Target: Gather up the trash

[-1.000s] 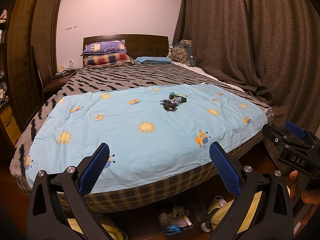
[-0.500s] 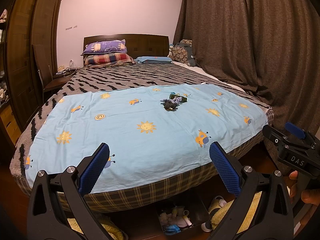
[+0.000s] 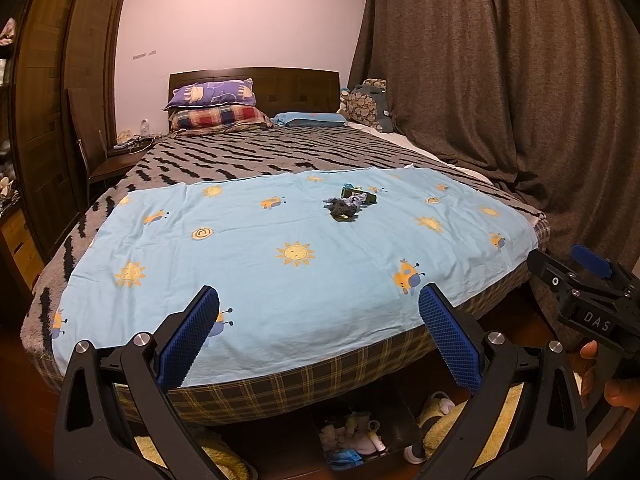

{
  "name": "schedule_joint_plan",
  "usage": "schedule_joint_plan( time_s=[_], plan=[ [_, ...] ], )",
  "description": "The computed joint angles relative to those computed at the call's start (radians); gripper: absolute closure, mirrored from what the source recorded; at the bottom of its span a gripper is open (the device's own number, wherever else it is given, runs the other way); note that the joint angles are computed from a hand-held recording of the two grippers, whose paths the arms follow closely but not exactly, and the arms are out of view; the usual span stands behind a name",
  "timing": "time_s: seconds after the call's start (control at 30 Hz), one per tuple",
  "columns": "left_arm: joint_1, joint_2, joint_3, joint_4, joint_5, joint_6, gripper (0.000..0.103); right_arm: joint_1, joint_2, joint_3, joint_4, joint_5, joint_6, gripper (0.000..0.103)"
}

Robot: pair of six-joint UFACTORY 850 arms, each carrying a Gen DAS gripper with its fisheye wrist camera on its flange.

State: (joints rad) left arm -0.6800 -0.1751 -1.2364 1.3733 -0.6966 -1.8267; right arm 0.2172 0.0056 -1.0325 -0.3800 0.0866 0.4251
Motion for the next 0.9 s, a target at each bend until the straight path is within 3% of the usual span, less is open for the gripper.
schedule_joint_plan(
  time_s=[0.3,0.6,0.77,0.9],
  plan=[
    [-0.008,-0.007,-0.007,-0.014,-0.033,-0.004,0.008,0.009,-0.001,0.001,0.091,-0.007,-0.082,0.003],
    [-0.007,-0.016,-0.020,-0.032,-0.024,0.010,0.008,0.002,-0.005,-0.005,-0.027,-0.012,0.034,0.003],
    [-0.017,-0.027,-0.033,-0.033,-0.067,0.022,0.008,0.000,-0.008,-0.006,-0.016,-0.010,0.024,0.003],
    [-0.017,-0.030,-0.040,-0.048,-0.087,0.009,0.008,-0.005,-0.019,-0.014,-0.153,-0.012,0.161,0.003]
  ],
)
